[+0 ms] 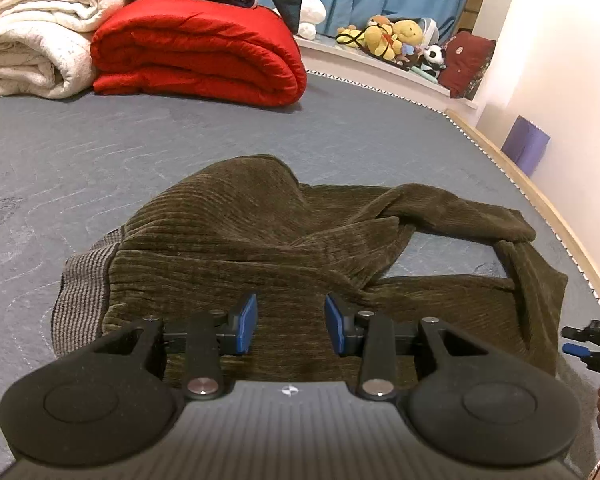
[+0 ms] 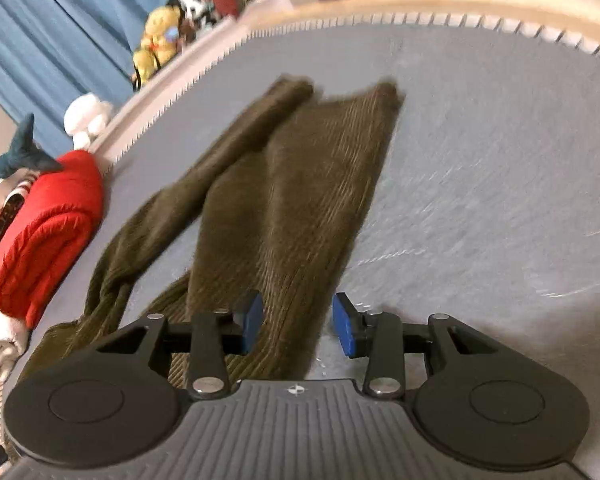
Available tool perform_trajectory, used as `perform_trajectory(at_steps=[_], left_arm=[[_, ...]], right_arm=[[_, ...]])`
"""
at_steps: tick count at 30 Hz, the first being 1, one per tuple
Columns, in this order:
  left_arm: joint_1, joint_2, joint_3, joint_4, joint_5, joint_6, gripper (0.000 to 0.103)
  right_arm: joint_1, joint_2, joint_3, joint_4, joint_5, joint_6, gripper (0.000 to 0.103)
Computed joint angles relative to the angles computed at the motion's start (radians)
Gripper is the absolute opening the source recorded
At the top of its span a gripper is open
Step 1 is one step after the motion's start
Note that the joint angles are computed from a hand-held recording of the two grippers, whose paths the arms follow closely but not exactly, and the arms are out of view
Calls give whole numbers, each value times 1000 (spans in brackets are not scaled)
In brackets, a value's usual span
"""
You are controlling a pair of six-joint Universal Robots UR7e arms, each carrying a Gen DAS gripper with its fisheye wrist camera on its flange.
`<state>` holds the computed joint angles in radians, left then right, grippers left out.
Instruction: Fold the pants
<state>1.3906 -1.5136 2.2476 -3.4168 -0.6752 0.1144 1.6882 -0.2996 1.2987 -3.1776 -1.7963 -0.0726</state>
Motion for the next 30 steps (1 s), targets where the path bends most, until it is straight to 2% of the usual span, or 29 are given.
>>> perform_trajectory(at_steps=[3, 6, 7, 8, 9, 11, 14, 18, 21, 24, 26, 30], left_arm=[[9, -10, -1, 17, -2, -1, 42], [13, -21, 2, 25, 0, -5, 42], [13, -23, 3, 28, -1, -6, 42], [13, -24, 3, 27, -1, -5, 42], [13, -24, 4, 26, -1, -4, 42], [13, -26, 4, 27, -8, -7, 42], [10, -26, 9, 23, -16, -3, 42], [11, -23, 10, 34, -31, -7, 42], [14, -23, 8, 47, -46, -16, 42], [13, -18, 5, 60, -56, -24, 42], [11, -11, 2, 62, -57, -23, 42], [11, -2, 0, 56, -53, -21, 42]], right_arm=[[8, 70, -112, 70, -81, -18, 42], [14, 112, -163, 58, -97, -63, 42], [17, 120, -177, 65, -92, -75, 35], [21, 118, -175, 65, -83, -73, 20], [21, 117, -172, 54, -72, -75, 13], [22, 116, -166, 12, -54, -76, 11], [40, 81, -90, -114, -87, -105, 7], [111, 12, 69, -269, -239, -167, 6], [143, -59, 207, -296, -264, -160, 6], [154, -103, 270, -235, -243, -169, 7], [150, -127, 293, -224, -227, -138, 9], [143, -158, 310, -348, -251, -52, 15]])
